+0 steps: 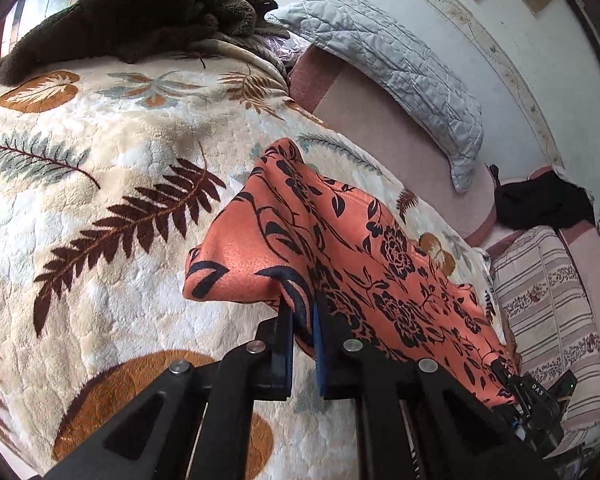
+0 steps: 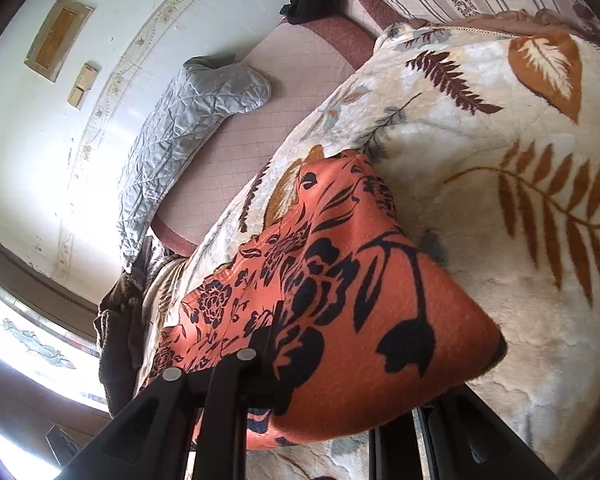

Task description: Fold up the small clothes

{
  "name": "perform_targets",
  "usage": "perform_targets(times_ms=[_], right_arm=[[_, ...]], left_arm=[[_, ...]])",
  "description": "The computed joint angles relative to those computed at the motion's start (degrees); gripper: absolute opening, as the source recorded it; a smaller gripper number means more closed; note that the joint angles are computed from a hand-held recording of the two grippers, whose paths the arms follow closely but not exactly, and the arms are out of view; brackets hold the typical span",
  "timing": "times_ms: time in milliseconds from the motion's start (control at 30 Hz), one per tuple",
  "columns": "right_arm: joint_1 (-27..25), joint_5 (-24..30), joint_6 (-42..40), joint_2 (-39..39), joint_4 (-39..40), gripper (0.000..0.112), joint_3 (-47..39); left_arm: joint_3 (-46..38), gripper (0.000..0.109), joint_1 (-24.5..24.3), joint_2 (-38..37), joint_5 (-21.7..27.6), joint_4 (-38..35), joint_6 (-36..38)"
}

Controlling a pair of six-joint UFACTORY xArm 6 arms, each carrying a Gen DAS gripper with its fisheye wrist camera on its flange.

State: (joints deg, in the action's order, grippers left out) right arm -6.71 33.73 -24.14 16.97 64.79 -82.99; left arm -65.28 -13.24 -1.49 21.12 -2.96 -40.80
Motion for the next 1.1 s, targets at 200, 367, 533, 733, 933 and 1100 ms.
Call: perform_targets(times_ms=[200, 367, 533, 733, 933, 1100], right_arm=[[-5.6, 12.7, 10.0, 2.9, -5.2, 0.024, -1.4], [-9.7, 12.5, 11.4, -1.5, 0.2, 0.028, 3.5], [-8.0, -3.9, 16.0, -8.0, -10.3, 0.029, 9.6], [-3.8, -0.1, 6.0, -6.1, -8.2, 0.029, 5.8], [-1.5, 8.2, 14.9, 2.1, -17.3, 0.028, -1.9], [-0.2, 6.2, 14.1, 4.3, -17.9, 0.028, -5.3]], left_arm=[[0.8, 0.009, -0.8, -0.9, 7.7, -4.3, 4.9], [4.7, 0.009, 0.0, -7.3, 9.2, 4.1, 0.6], [4.1, 0.014, 0.9, -9.8, 10.3, 23.7, -13.3], [-4.7, 0.022, -0.2, -0.3, 11.1, 19.1, -6.6], [-10.0, 0.022, -0.2, 7.7, 17.3, 11.1, -0.1], [-10.5, 0.022, 0.4, 7.3, 17.2, 11.4, -0.8]])
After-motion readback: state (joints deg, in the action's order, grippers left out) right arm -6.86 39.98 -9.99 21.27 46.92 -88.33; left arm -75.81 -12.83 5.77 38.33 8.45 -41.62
